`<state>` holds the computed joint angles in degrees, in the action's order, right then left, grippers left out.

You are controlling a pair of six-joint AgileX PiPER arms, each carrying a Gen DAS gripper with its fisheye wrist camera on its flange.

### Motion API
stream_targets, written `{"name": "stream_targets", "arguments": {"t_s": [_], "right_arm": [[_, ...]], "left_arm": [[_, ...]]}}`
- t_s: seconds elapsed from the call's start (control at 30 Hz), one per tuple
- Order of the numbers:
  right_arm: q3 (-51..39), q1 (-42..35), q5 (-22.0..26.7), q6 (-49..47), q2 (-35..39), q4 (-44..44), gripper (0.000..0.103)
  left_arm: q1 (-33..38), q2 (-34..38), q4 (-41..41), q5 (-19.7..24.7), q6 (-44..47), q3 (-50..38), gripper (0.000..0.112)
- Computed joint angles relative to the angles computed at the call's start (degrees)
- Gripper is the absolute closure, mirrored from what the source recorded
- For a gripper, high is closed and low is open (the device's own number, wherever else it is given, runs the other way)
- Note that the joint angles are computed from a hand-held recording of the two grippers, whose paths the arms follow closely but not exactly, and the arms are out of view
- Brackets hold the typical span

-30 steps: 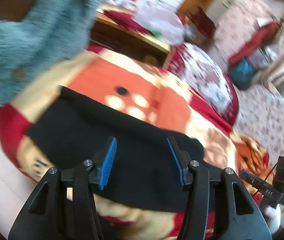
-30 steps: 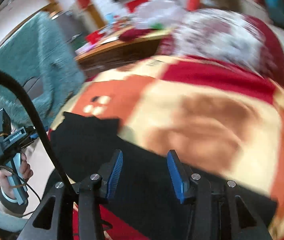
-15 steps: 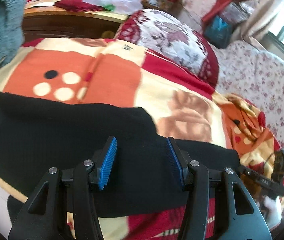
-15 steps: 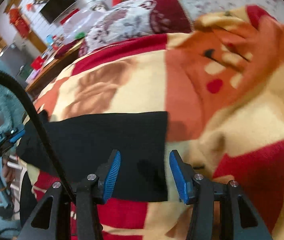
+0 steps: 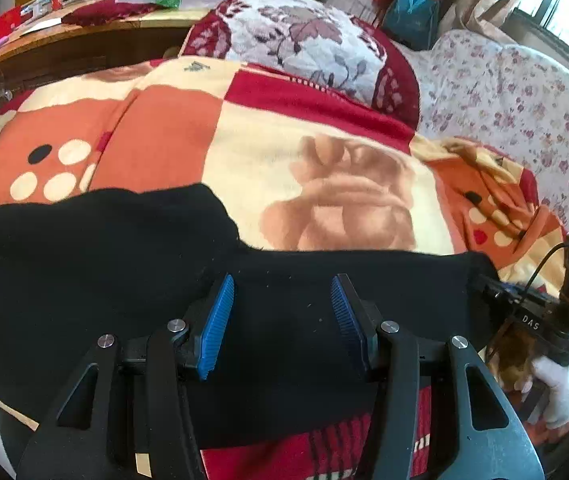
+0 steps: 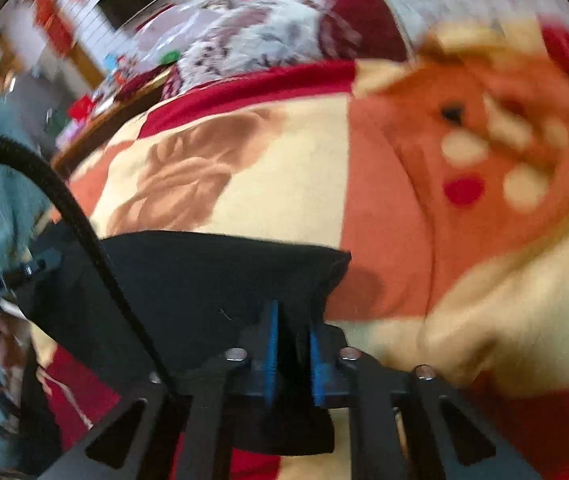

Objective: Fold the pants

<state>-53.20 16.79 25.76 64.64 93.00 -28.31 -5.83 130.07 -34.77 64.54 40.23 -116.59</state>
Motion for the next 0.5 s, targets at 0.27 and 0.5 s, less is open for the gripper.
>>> {"name": "stream_targets", "arguments": {"t_s": [0.27, 0.5], "right_arm": [[2.16, -3.53, -1.92, -2.16, 1.48, 5.08, 0.094], [3.20, -2.36, -0.05, 4.88, -3.97, 3.34, 0.089]], "left_arm": [[3.29, 0.98, -2.22, -0.08, -1.90, -0.68, 0.062], [6.27, -1.81, -4.67, -0.44, 1.15, 2.30, 0.062]]}}
